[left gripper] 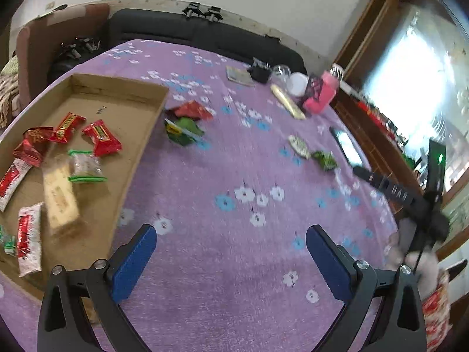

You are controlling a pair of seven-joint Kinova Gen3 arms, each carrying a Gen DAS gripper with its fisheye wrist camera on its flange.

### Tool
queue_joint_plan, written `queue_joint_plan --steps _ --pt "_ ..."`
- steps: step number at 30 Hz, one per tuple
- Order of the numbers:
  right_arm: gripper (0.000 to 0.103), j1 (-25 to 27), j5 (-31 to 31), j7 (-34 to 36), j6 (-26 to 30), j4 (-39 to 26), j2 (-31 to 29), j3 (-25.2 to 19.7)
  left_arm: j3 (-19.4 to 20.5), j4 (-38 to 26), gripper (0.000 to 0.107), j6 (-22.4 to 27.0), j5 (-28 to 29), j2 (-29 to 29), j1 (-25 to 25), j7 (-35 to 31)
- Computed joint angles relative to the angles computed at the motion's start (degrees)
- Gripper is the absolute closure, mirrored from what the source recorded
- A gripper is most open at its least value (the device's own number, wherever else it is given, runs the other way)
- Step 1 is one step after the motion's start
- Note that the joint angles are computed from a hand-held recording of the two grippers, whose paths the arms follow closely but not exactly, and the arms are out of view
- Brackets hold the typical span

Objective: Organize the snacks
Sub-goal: 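Grasp the green peas bag with the right tool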

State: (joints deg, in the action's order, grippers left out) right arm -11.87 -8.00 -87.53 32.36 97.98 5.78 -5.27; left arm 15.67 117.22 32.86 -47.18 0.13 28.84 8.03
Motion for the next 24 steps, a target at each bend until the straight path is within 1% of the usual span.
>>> queue_joint_plan --steps 2,4,5,7,9,10,11,12,15,19,20,21,22,24 --pt "0.028 0.4 -0.2 0.1 0.6 -1.1 1.0 0.3 0.5 -1.1 0.005 1.7 -0.7 1.7 0.9 0.2" --pt "0.028 1.1 -0.9 0.5 1.3 -2.5 2.2 0.5 -0.1 -1.4 0.005 1.2 -0.3 2.7 1.7 -0.5" --pt "0.028 1.4 -1.0 0.6 1.5 -3.0 2.7 0.6 -0.1 -2.0 0.005 1.8 0.1 3.5 2.1 -0.8" --pt "0.028 1.8 -1.4 0.6 2.5 -5.0 4.6 0.7 -1.8 -2.9 0.005 2.5 -0.1 4.9 4.3 -2.3" --pt "0.028 2.3 -1.9 1.1 4.1 -7.6 6.8 0.5 -2.1 -2.8 0.005 -0.4 3.0 5.3 3.0 -5.0" --pt "0.028 2.2 -1.7 0.8 4.9 -9.0 8.0 0.6 -2.9 -2.5 0.005 -2.0 4.7 5.5 2.9 -6.2" --pt "0.028 2.0 -1.2 0.4 5.5 -10.4 9.2 0.7 -3.1 -2.4 0.005 -2.7 5.6 5.8 2.7 -6.6" --pt "0.028 1.2 -0.1 -0.4 6.4 -12.1 10.7 0.9 -3.9 -2.5 0.005 -2.6 5.6 5.9 3.5 -7.0" --pt "0.028 -1.8 4.5 -3.7 8.1 -15.6 14.0 2.1 -4.8 -2.8 0.005 -2.7 6.6 6.1 4.2 -8.2" --pt "0.03 -4.6 9.1 -6.6 9.3 -17.7 16.7 3.0 -5.5 -2.8 0.005 -3.0 7.1 6.1 4.6 -8.9" --pt "0.038 -5.4 10.3 -7.6 9.4 -17.9 17.1 3.3 -5.5 -3.1 0.005 -2.8 7.4 6.3 4.6 -9.5" --pt "0.044 -5.9 11.2 -8.4 9.5 -18.0 17.4 3.5 -5.5 -3.4 0.005 -2.4 7.7 6.5 4.7 -10.0" --pt "0.055 -6.8 12.8 -9.6 8.7 -17.4 17.2 4.0 -5.6 -3.8 0.005 -2.0 8.0 6.8 4.7 -10.6" --pt "0.057 -6.8 13.4 -10.2 8.7 -17.3 17.1 3.7 -5.5 -5.3 0.005 0.1 8.7 7.6 5.2 -12.0"
